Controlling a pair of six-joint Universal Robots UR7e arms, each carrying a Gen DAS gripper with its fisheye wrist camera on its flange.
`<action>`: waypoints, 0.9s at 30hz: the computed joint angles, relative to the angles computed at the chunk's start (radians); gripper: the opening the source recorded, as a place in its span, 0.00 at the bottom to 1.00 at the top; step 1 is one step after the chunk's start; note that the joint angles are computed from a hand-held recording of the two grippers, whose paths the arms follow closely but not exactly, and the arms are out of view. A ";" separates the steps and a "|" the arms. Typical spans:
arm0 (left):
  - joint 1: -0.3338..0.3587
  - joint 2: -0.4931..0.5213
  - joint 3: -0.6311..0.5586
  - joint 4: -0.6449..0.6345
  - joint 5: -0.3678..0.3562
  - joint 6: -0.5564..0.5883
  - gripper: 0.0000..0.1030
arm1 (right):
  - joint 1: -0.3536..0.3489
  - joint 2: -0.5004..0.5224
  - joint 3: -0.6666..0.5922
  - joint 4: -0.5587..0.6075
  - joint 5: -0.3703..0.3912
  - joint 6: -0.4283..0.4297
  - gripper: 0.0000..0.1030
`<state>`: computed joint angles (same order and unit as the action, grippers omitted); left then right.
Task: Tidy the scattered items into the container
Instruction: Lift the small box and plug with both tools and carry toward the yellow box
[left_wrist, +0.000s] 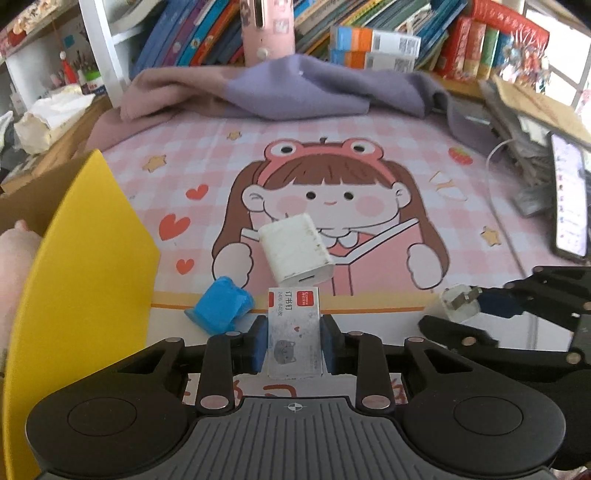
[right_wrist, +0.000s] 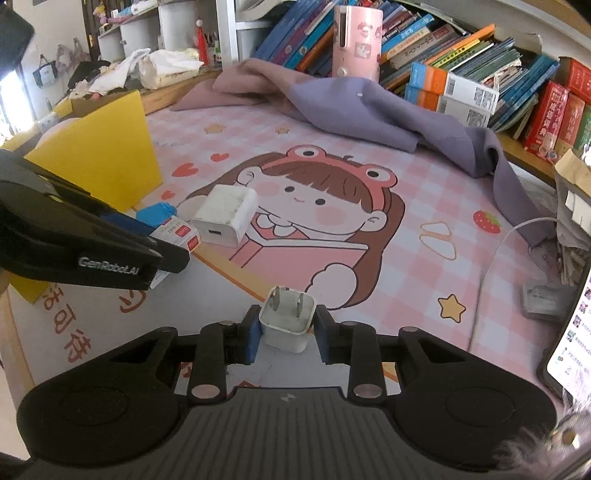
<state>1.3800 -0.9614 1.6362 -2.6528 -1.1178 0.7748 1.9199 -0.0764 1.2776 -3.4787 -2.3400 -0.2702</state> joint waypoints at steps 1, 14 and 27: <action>0.000 -0.007 0.003 0.002 -0.006 -0.003 0.28 | 0.002 0.000 0.000 -0.002 0.000 -0.001 0.28; 0.016 -0.098 0.048 0.037 -0.102 0.012 0.28 | 0.058 0.018 -0.002 -0.053 -0.071 -0.003 0.28; 0.076 -0.212 0.050 0.183 -0.281 0.041 0.28 | 0.176 0.075 -0.059 -0.080 -0.253 -0.003 0.27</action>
